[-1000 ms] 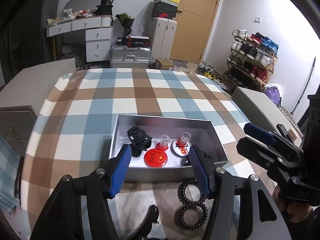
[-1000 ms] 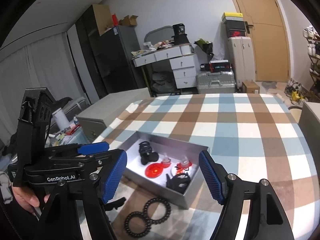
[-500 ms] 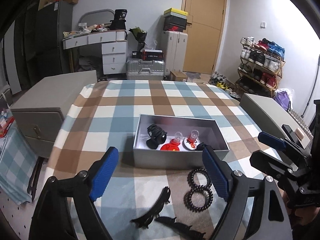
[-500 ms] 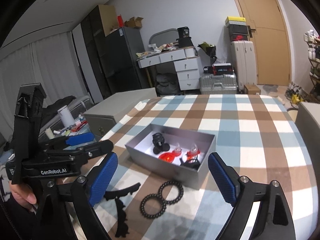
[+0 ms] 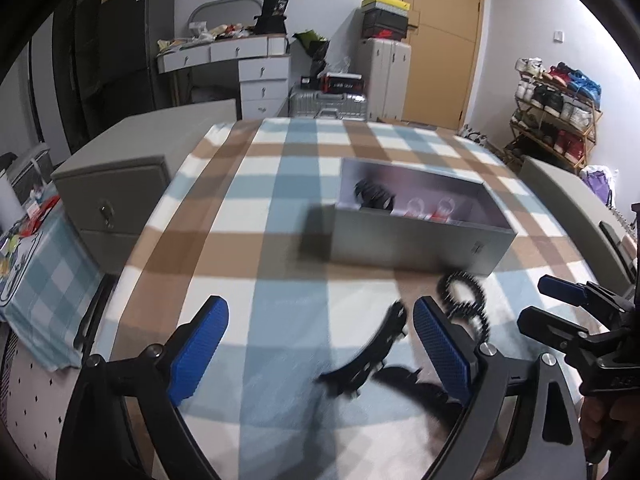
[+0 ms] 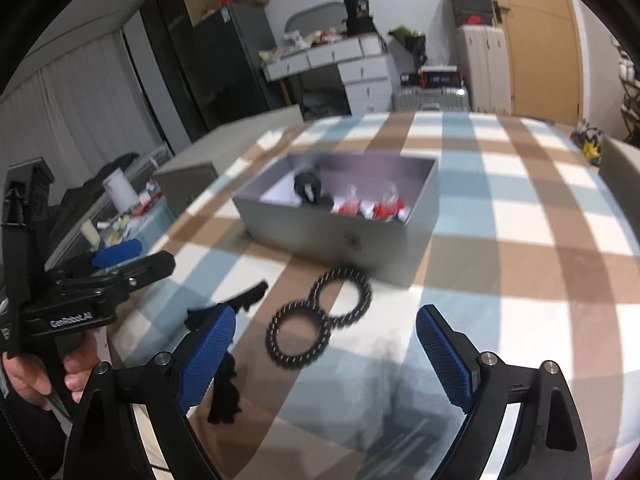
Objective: Organize jewelry
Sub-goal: 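Lift both tools out of the box toward the black coil bracelets, then grasp a black coil bracelet with the right tool while the left tool grasps another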
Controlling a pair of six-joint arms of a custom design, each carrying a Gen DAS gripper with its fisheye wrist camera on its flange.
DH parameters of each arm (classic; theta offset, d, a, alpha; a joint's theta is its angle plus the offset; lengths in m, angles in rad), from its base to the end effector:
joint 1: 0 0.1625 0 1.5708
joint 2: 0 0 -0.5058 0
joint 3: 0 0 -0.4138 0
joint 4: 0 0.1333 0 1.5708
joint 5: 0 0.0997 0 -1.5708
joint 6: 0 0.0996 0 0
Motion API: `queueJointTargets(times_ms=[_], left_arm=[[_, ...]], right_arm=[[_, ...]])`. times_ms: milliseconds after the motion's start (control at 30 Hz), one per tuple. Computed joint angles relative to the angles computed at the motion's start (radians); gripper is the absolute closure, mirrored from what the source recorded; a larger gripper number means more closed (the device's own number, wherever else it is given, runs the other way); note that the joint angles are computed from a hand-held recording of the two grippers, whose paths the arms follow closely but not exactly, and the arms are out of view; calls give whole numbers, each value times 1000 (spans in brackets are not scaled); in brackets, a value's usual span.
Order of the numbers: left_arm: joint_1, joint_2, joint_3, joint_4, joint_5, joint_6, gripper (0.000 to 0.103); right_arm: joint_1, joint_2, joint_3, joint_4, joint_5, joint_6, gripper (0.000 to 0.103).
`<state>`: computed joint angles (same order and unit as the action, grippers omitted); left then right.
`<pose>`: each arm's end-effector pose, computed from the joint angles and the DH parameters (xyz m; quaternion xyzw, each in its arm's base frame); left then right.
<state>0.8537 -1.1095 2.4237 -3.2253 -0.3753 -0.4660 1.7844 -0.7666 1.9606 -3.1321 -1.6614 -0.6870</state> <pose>-0.1164 -0.4774 0.2140 0.0075 0.8202 -0.4255 0.3824 0.2582 -0.6042 0.0718 0.4200 -0.8879 0.1669 0.0861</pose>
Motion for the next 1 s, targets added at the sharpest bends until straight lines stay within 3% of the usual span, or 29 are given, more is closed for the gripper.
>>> queueJointTargets(times_ms=[233,467,767,800,833,1000], left_arm=[[-7,-48,47,78,12,-110,8],[5,-43,65,23,-5,-78,8],[17,-57,84,-2,-13,-84,8],[20,-59,87,-5,-15,-86,8],[21,-62,91,-10,-20,-88,8],[15,-72,105,-46,-21,-89,8]], right_arm=[[24,58,2,-34,-81,-50,12],[51,93,-16,-36,-167,-25,13],[88,140,-13,-143,-286,-55,32],[93,146,-10,-163,-300,-66,37],[95,148,-4,-177,-298,-78,45],[108,160,17,-242,-307,-152,56]])
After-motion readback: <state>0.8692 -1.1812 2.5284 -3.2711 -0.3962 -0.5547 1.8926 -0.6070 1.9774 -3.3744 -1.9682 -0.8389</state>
